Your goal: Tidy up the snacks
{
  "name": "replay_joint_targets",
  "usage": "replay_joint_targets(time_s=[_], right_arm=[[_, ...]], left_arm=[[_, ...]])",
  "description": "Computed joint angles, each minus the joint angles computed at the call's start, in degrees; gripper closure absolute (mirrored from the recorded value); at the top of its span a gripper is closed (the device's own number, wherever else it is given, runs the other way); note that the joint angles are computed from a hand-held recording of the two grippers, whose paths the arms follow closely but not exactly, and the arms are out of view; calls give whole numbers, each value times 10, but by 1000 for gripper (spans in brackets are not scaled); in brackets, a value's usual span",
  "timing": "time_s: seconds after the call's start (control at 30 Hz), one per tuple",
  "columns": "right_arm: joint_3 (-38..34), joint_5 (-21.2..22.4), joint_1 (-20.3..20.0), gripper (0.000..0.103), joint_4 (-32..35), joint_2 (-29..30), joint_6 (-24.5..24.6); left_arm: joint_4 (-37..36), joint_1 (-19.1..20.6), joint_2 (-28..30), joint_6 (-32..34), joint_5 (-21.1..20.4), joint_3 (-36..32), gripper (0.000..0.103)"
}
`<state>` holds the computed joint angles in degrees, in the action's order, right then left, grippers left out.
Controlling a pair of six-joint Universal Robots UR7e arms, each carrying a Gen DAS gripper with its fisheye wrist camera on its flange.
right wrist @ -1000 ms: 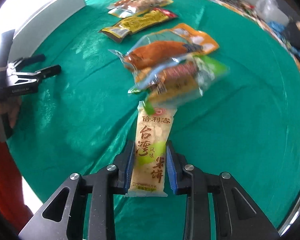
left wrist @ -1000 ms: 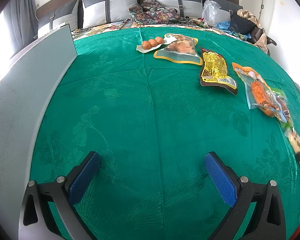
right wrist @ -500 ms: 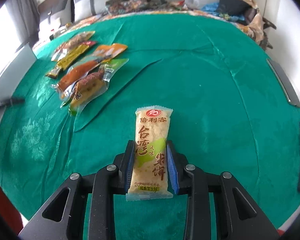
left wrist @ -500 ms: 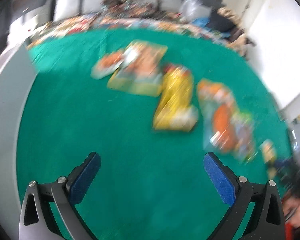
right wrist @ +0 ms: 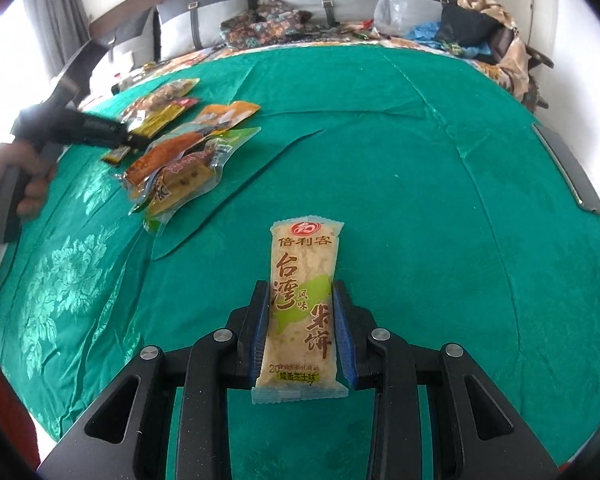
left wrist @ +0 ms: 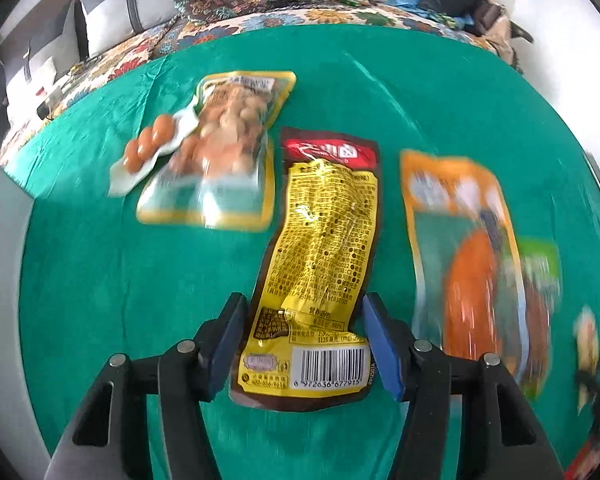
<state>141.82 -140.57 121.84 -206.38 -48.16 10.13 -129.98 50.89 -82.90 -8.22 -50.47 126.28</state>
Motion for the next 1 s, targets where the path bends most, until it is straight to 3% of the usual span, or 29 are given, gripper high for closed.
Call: replay_joint_targets(time_s=[0.1, 0.2, 0.33, 0.43, 0.47, 0.5, 0.53, 0.6, 0.7, 0.77, 0.87, 0.93, 1.0], right_arm=[[-1, 3, -3, 70, -8, 0, 0], [-1, 0, 0, 69, -7, 3, 5], [-4, 14, 9, 69, -4, 9, 11], [-20, 26, 8, 69, -4, 21, 0], [-26, 25, 3, 70, -3, 21, 2], [-33, 19, -5, 69, 1, 19, 9], [-38, 21, -14, 67, 3, 15, 12], [-48, 24, -27, 31, 30, 2, 7], [-67, 7, -21, 25, 111, -1, -42], [-60, 13, -16, 23, 111, -1, -91], [-37, 35, -23, 18, 67, -7, -119], [-22, 37, -22, 16, -6, 12, -151], [-18, 39, -22, 16, -17, 14, -152]], left_arm=[[61, -20, -102, -40, -6, 56, 50], [170, -50, -242, -100, -3, 107, 50], [312, -78, -407, -185, 43, 138, 50], [276, -53, -420, -180, 78, 143, 47], [231, -36, -406, -163, 80, 144, 38], [198, -24, -396, -145, 73, 145, 21], [168, -9, -377, -125, 65, 143, 13], [136, 5, -338, -91, 83, 142, 0], [54, 24, -314, -25, 78, 146, 0], [16, 30, -309, -6, 81, 152, 0], [0, 24, -311, -4, 89, 158, 0], [0, 15, -325, -8, 96, 168, 0], [8, 13, -332, -12, 96, 168, 0]])
